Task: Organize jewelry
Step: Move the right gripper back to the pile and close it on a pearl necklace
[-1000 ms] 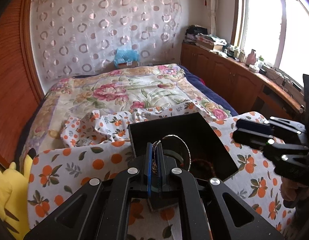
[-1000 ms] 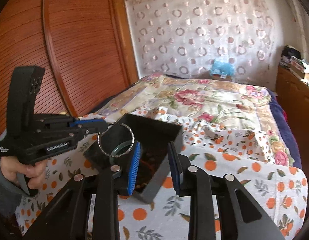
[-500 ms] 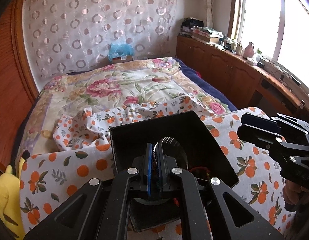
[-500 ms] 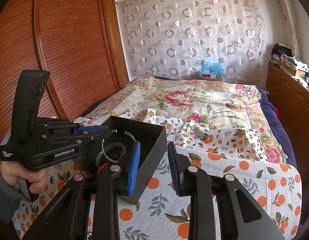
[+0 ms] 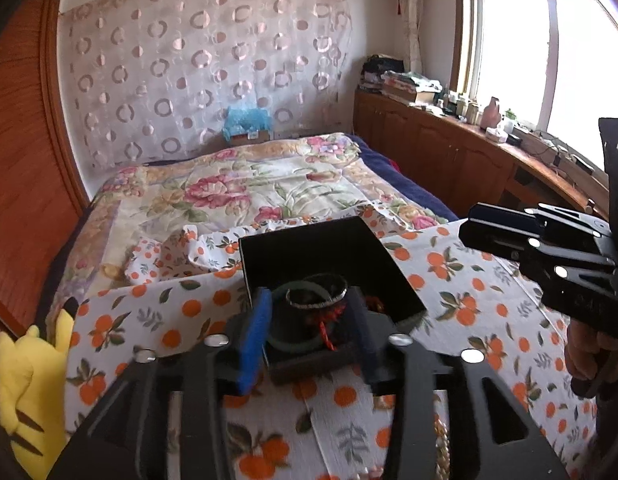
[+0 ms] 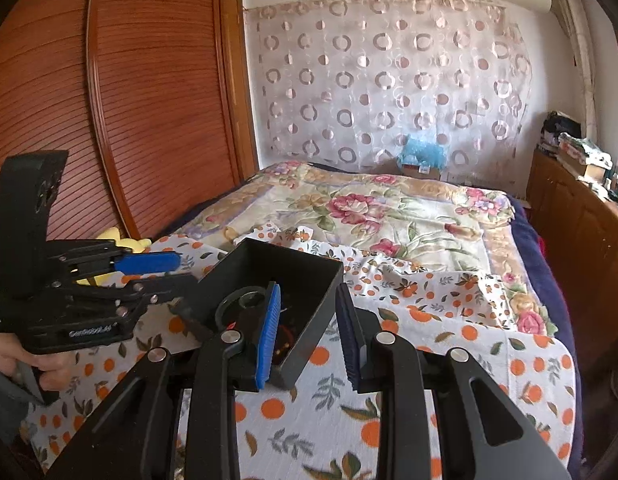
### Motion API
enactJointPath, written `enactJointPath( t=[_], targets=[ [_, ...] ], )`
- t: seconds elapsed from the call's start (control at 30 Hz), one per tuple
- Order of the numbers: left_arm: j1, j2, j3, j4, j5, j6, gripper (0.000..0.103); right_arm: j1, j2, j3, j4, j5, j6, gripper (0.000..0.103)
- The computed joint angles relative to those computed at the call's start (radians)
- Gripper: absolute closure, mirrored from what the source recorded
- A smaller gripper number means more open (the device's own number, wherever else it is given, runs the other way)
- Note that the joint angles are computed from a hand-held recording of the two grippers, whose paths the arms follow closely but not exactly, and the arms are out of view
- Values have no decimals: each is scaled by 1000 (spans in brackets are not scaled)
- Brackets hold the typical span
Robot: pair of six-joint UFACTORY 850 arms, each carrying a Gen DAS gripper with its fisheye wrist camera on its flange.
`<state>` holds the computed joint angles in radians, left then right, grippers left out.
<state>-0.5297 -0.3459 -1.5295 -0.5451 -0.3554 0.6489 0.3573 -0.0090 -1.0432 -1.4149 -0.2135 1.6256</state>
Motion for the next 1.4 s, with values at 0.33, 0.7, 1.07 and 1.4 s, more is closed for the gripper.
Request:
enactJointPath(
  t=[0.33,0.7,1.07,1.4],
  targets=[
    [-5,138,177,-63,71,68,14,88,106,73,55,-124,-49,72],
    [-3,227,301,-81,74,79,14,162,182,162,101,-190,-39,71],
    [15,300,432,-58,76,39,14,231,201,267,196,-176,-45,63],
    [29,312,489,-32,50,21,14,269,146,276,334,-99,-177,63]
  ],
)
